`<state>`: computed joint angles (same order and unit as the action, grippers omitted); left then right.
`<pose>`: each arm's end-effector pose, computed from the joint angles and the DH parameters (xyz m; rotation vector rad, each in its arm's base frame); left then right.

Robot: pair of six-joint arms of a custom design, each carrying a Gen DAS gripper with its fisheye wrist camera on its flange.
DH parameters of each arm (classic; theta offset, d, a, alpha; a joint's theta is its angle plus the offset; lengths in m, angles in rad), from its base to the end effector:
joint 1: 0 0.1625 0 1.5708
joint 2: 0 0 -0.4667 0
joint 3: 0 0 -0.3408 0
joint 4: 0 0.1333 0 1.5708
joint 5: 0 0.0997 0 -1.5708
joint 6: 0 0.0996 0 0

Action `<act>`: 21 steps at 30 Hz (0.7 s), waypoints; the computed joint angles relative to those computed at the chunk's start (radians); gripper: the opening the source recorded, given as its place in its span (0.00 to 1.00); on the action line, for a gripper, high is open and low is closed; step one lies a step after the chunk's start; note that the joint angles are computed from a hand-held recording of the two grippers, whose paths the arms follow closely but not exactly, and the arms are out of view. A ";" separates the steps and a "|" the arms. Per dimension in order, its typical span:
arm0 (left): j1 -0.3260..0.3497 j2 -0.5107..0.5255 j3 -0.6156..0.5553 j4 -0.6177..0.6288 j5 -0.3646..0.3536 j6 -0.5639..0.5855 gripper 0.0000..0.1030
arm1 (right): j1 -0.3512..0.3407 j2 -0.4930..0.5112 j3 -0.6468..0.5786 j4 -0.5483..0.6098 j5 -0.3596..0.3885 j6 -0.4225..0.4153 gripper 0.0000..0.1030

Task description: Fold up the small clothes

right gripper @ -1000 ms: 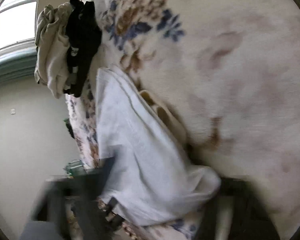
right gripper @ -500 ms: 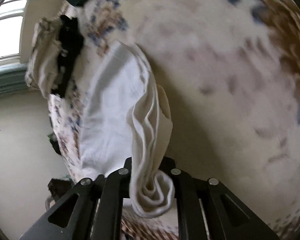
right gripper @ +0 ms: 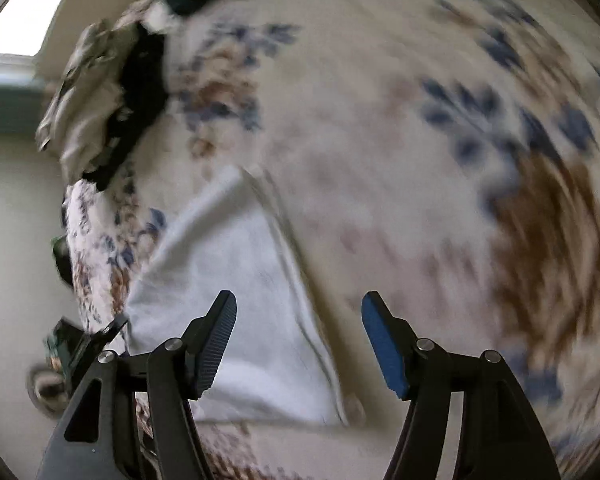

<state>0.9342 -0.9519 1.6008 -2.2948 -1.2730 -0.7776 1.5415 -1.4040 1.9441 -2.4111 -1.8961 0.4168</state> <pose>-0.2550 -0.6184 0.2492 -0.2237 2.9324 -0.3706 0.0870 -0.4957 0.3868 -0.6962 -2.7511 0.5107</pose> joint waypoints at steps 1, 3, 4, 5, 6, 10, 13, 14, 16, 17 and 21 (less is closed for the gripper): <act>-0.007 0.014 -0.025 0.040 0.040 0.032 0.15 | 0.006 0.037 -0.040 0.005 -0.014 -0.037 0.66; -0.020 0.011 -0.022 0.041 0.124 0.078 0.08 | 0.003 0.106 -0.114 0.022 -0.011 -0.126 0.66; -0.021 0.015 -0.029 0.053 0.143 0.084 0.07 | -0.001 0.144 -0.158 0.055 -0.002 -0.166 0.66; -0.014 0.018 -0.034 0.059 0.147 0.080 0.07 | -0.001 0.174 -0.190 0.083 -0.008 -0.195 0.66; -0.009 0.016 -0.031 0.053 0.146 0.068 0.07 | 0.005 0.207 -0.222 0.102 -0.028 -0.220 0.66; -0.005 -0.015 -0.002 0.030 0.118 0.047 0.09 | 0.011 0.270 -0.271 0.100 -0.036 -0.321 0.20; -0.020 -0.047 0.016 0.018 0.134 0.008 0.34 | 0.035 0.269 -0.255 0.030 -0.061 -0.358 0.06; -0.026 -0.048 0.013 0.012 0.145 -0.003 0.58 | 0.041 0.266 -0.250 0.005 -0.058 -0.357 0.06; -0.031 -0.070 0.048 -0.061 0.138 -0.014 0.65 | 0.053 0.258 -0.239 -0.044 -0.072 -0.339 0.06; -0.028 -0.075 0.060 -0.089 0.116 -0.022 0.65 | 0.059 0.263 -0.240 -0.060 -0.082 -0.326 0.06; -0.021 -0.062 0.056 -0.056 0.082 -0.037 0.65 | 0.060 0.273 -0.247 -0.085 -0.133 -0.296 0.06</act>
